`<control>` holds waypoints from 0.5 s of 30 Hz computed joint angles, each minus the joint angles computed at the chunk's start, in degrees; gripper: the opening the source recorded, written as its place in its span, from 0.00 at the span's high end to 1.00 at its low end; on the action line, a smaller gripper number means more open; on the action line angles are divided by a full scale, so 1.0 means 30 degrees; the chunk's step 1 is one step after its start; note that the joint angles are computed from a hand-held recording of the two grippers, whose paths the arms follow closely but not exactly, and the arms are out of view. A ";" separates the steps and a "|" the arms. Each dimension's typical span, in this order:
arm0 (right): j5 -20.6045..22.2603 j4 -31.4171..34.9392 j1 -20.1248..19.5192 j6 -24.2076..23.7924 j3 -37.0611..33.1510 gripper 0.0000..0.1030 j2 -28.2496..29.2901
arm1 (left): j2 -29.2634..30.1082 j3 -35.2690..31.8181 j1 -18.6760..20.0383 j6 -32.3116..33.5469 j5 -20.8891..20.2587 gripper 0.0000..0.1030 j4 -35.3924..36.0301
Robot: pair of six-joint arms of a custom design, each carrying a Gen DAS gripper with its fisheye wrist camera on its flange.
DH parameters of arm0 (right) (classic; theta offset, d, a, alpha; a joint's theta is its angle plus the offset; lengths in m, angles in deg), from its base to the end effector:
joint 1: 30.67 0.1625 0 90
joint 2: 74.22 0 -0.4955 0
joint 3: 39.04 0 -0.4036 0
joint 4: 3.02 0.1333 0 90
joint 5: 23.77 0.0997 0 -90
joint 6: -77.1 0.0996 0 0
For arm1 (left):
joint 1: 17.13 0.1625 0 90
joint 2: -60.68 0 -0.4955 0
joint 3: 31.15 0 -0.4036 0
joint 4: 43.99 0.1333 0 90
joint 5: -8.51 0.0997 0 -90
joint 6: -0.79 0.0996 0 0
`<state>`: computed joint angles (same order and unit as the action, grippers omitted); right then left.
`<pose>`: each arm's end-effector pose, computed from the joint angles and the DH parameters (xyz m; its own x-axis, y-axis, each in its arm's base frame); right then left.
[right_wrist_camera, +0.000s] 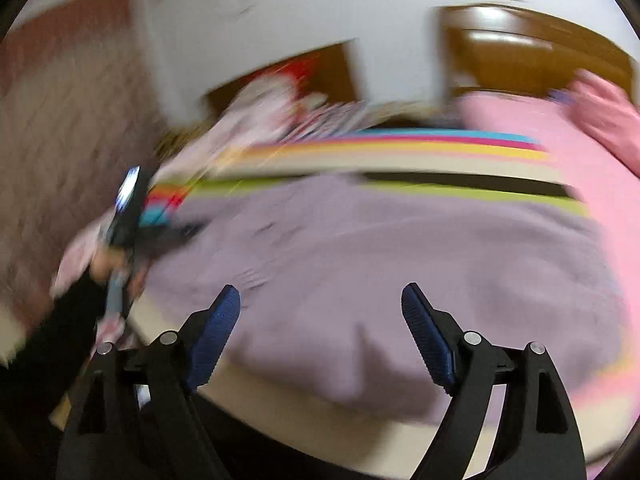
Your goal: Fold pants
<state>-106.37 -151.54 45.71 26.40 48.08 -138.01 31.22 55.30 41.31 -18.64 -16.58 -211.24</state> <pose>-0.0294 -0.7418 0.4240 -0.7704 -0.5124 0.3793 -0.6374 0.6280 -0.4465 -0.2071 -0.7641 0.0626 -0.6589 -0.3086 -0.6860 0.2882 0.7388 -0.6092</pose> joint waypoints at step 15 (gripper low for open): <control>-0.0935 0.4146 0.3360 -0.1139 -0.3116 0.23 0.4712 | -0.0531 0.2212 -0.1669 -0.3482 0.0778 0.02 0.0563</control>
